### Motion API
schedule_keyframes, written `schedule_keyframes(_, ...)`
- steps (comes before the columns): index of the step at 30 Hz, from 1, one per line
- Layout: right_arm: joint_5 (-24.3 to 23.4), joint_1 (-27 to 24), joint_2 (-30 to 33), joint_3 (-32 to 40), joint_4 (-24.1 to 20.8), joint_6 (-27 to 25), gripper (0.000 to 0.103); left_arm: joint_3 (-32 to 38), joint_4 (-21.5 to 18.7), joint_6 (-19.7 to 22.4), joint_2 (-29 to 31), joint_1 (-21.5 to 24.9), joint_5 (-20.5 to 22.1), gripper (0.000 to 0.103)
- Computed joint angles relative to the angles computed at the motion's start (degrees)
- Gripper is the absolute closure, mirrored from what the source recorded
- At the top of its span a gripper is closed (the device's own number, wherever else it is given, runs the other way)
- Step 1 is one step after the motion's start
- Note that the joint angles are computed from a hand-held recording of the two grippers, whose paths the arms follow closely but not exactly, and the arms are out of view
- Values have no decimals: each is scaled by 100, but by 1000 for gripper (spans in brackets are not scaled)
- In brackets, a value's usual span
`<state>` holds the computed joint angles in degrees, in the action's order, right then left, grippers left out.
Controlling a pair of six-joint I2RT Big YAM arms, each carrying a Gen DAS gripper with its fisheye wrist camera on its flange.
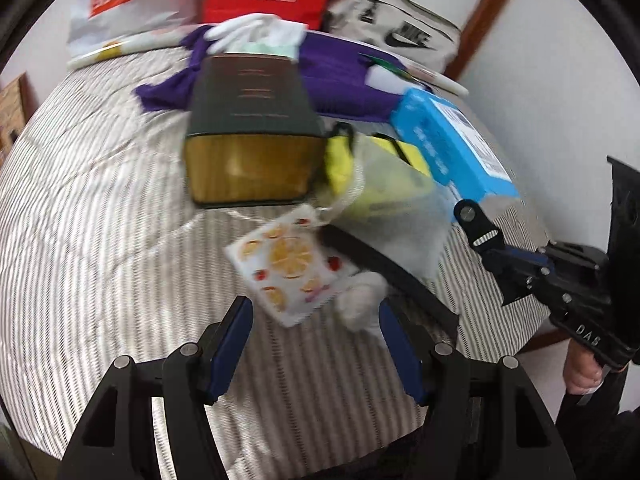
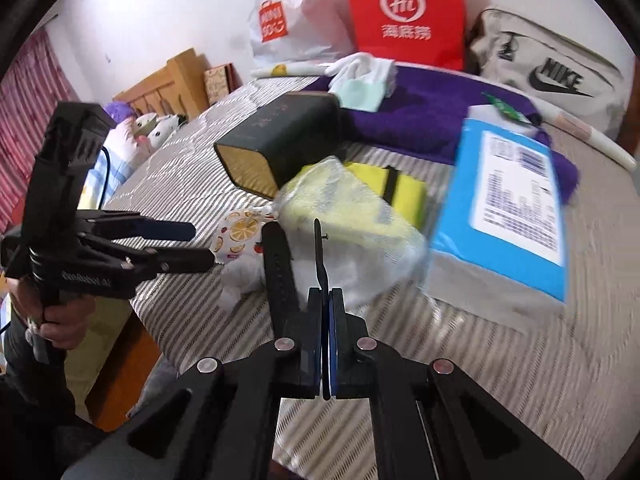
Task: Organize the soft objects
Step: 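Grasp the crumpled white tissue with the left gripper while the right holds the strap, then carry the tissue onto the gloves with the left gripper while the right carries the strap to the towel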
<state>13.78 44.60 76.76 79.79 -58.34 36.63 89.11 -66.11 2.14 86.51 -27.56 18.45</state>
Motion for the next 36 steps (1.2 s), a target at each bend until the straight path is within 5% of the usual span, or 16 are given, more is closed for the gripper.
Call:
schedule_keyframes(9, 250, -7, -477, -649, -154, 572, 100, -53, 312, 339, 37, -541, -740, 42)
schedule_keyframes(16, 303, -34, -711, -954, -76, 786, 100, -207, 496, 546, -57, -752, -1302, 82)
schedule_keyframes(36, 426, -63, -636, -706, -392, 820, 100, 93, 372, -60, -498, -266, -968, 82)
